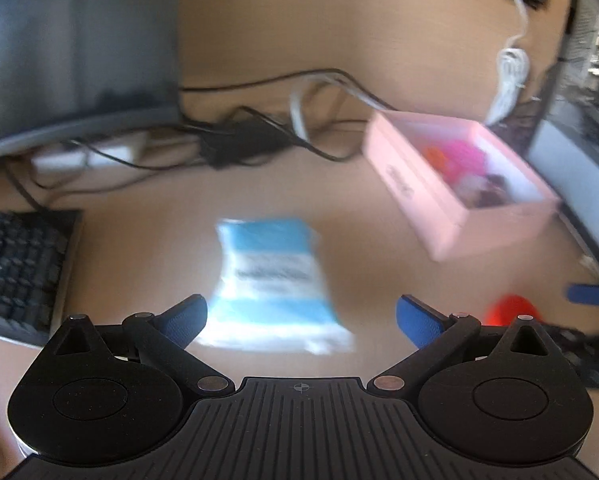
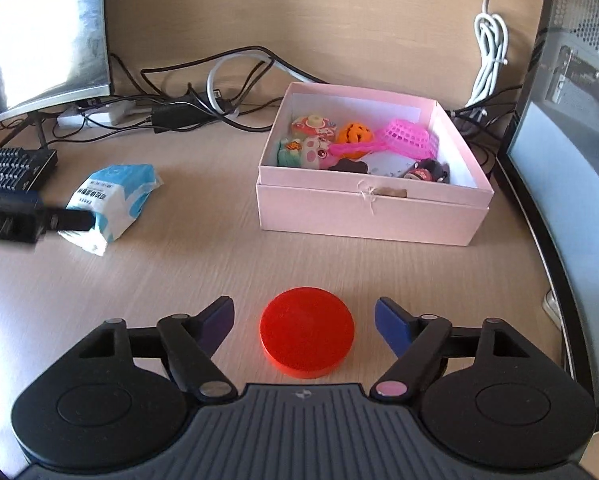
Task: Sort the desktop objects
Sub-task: 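Grasp the red round lid with the right tool while the left tool grasps the tissue pack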
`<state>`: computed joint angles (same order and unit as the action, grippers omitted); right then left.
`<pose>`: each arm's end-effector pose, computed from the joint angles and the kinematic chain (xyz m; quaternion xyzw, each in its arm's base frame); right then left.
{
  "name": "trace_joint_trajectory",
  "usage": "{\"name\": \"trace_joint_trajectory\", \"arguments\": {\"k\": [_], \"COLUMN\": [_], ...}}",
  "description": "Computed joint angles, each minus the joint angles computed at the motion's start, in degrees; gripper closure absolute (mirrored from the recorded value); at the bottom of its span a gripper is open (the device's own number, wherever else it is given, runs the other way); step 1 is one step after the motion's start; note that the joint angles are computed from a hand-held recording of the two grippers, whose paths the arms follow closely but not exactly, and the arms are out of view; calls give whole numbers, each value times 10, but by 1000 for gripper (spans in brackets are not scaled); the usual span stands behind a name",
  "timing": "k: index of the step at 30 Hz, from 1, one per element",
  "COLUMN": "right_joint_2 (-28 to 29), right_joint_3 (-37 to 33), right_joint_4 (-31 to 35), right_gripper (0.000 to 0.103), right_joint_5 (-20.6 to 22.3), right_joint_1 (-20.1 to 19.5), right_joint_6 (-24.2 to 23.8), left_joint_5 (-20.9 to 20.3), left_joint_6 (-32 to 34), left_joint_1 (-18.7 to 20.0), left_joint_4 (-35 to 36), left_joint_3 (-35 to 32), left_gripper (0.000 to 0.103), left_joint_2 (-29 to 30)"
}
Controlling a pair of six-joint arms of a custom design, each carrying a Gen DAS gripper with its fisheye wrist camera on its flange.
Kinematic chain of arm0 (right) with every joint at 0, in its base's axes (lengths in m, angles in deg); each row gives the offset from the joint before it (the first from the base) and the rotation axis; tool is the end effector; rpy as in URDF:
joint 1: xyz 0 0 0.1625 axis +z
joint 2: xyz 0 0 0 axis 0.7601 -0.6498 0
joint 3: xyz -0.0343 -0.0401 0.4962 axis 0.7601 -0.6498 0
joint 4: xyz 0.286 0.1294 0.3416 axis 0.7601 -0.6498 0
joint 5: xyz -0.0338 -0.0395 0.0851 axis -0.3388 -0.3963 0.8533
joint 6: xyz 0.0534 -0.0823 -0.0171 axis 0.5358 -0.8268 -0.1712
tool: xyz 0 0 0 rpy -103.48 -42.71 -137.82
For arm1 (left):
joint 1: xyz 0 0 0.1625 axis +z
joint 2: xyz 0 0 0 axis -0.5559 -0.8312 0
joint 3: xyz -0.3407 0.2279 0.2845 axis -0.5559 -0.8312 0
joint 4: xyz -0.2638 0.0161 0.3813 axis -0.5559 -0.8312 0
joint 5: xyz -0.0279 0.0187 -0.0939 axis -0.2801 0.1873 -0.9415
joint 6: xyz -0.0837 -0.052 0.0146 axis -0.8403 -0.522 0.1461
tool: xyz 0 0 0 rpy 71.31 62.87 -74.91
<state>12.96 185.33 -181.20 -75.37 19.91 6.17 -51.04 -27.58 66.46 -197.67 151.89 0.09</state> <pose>-0.0466 -0.4801 0.2123 0.3576 -0.8635 0.2289 0.2724 -0.2673 -0.4368 -0.0778 -0.0056 0.8334 -0.4012 0.3801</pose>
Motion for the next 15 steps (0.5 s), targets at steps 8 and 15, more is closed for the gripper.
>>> {"name": "trace_joint_trajectory", "arguments": {"k": [8,15], "right_joint_2": [-16,-38], "right_joint_3": [45,52], "right_joint_4": [-49,-35], "right_gripper": [18,16], "right_joint_5": [29,37], "right_joint_1": [-27,-56], "right_joint_6": [-86,-85], "left_joint_5": [4,-6], "left_joint_6": [48,-45], "left_joint_1": [69,59], "left_joint_4": [46,139], "left_joint_3": [-66,-65], "left_gripper": [0,30], "left_joint_2": [29,24]}}
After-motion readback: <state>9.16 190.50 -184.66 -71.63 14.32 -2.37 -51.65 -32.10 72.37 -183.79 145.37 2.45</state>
